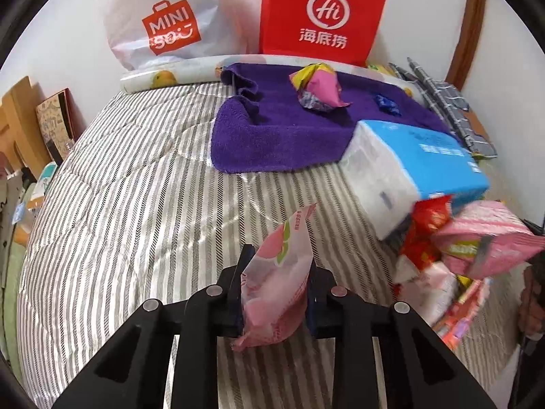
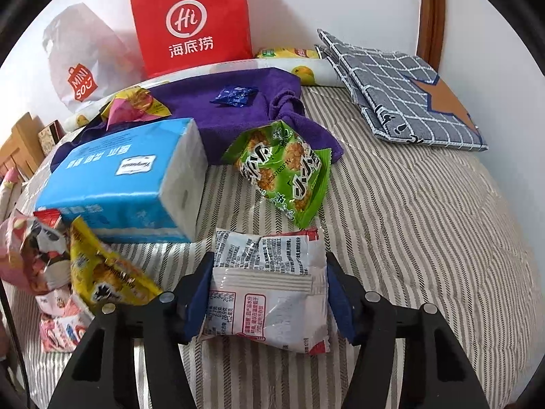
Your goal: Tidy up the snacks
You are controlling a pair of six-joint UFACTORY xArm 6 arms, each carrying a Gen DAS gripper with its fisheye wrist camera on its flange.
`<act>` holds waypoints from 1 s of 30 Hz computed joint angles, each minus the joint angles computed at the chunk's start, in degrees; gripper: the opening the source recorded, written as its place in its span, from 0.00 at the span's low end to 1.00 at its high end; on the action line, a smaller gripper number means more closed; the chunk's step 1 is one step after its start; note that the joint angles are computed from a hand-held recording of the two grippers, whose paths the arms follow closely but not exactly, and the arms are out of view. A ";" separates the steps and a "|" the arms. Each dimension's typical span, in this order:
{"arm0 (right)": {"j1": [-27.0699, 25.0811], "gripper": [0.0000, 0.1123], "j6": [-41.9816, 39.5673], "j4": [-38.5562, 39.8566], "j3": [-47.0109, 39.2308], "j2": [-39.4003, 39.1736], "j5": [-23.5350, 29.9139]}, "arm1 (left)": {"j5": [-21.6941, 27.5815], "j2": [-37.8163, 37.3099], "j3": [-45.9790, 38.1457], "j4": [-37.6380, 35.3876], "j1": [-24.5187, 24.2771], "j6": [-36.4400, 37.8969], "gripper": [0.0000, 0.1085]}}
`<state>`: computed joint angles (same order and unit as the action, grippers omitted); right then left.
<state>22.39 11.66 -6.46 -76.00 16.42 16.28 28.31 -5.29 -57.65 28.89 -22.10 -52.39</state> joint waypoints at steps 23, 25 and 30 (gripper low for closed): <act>2.97 0.52 -10.42 11.33 6.54 -9.59 -7.20 | -4.18 0.14 -8.46 -16.74 -5.00 15.08 0.24; 3.28 0.52 -10.14 10.95 5.39 -9.08 -6.91 | -4.16 0.76 -9.68 -16.76 -5.24 15.30 0.24; 3.69 0.52 -8.39 9.10 2.21 -7.72 -6.93 | -4.03 2.47 -12.98 -16.83 -5.42 15.68 0.24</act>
